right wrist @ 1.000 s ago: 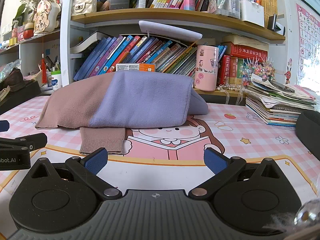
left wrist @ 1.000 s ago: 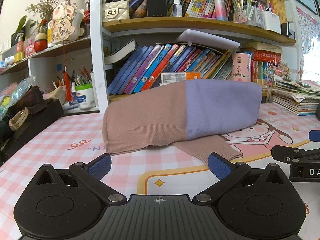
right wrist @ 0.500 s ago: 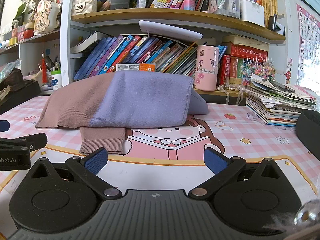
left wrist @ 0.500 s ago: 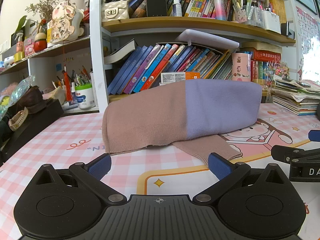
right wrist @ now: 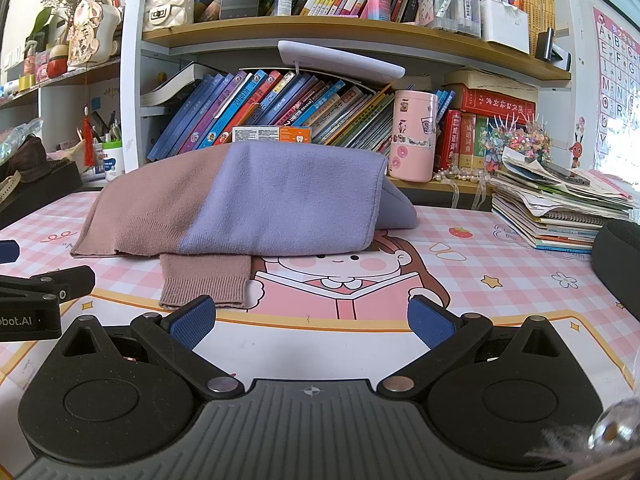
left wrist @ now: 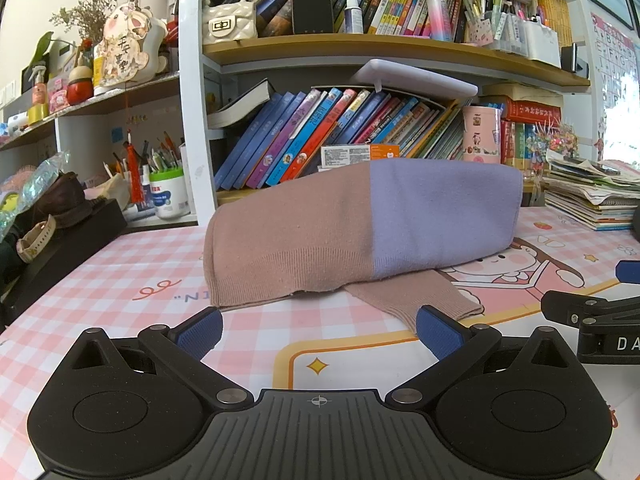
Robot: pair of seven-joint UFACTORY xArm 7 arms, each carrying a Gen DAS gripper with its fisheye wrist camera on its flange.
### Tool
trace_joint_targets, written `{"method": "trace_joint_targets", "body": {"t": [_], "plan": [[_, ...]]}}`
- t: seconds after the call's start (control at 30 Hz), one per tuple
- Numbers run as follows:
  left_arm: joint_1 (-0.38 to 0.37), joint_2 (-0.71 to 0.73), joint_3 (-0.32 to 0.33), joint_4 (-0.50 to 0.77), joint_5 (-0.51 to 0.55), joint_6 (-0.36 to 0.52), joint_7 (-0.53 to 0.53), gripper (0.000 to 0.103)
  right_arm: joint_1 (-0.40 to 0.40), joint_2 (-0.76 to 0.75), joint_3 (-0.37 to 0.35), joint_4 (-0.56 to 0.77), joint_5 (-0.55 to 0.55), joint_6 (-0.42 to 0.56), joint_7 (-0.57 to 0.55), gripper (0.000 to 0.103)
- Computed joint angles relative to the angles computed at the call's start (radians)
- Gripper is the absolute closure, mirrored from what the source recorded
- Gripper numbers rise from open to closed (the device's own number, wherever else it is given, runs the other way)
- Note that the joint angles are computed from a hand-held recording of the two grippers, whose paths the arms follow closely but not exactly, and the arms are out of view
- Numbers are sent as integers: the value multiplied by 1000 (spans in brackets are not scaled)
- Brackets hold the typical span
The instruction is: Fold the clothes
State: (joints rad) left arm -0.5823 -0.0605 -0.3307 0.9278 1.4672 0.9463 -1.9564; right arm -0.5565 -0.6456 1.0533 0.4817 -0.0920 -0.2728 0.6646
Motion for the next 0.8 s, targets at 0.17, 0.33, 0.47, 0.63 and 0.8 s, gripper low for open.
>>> {"method": "trace_joint_targets", "body": {"t": [0.17, 0.33, 0.47, 0.63, 0.8], "plan": [[0, -2, 0, -4, 8, -4, -6, 0, -6, -4, 8, 2, 1, 0, 3, 0], [-7, 2, -7, -3, 19, 20, -8, 0, 0, 1, 0, -6, 7, -14, 6, 0], [-10, 0, -4, -5, 26, 18, -11, 0, 14, 27, -18, -5, 11, -11, -4, 0], [-15, -2, -11, -11, 53, 40, -29, 0, 9, 3, -6, -12, 28, -23, -8, 0], [-19, 3, -8, -5, 55, 41, -23, 0, 7, -3, -1, -10, 26, -19, -13, 0]]}}
